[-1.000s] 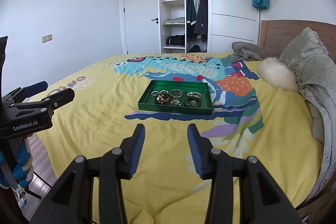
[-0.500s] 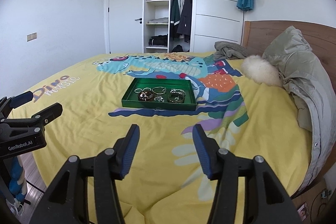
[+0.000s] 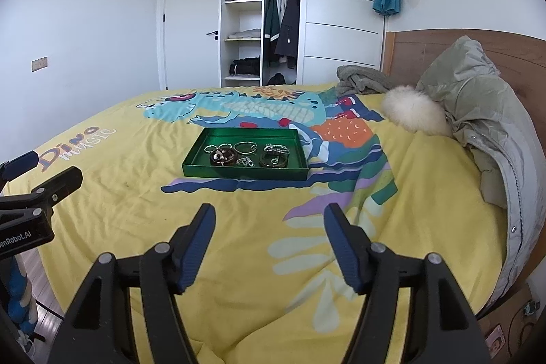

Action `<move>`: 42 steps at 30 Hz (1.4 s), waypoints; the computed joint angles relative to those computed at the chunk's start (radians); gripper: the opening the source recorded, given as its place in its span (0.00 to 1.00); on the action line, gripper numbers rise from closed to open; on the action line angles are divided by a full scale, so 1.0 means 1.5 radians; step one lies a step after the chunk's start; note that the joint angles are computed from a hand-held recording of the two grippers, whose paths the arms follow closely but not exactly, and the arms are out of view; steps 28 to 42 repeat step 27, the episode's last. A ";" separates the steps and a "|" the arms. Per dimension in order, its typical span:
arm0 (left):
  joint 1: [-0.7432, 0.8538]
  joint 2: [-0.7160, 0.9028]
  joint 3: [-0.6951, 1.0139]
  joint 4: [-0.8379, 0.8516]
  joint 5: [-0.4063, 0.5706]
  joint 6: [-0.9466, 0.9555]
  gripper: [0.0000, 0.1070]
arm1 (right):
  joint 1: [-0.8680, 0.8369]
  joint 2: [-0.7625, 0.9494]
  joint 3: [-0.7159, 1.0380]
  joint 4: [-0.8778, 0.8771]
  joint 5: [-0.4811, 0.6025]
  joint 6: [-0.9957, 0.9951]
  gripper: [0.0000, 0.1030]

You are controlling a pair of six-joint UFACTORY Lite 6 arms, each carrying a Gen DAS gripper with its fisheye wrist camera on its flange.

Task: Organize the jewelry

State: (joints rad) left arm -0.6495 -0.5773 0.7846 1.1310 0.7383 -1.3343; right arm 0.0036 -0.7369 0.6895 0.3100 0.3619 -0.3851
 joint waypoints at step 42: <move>0.098 0.054 -0.002 -0.024 -0.093 0.008 0.96 | -0.063 0.069 -0.024 0.211 -0.060 -0.209 0.64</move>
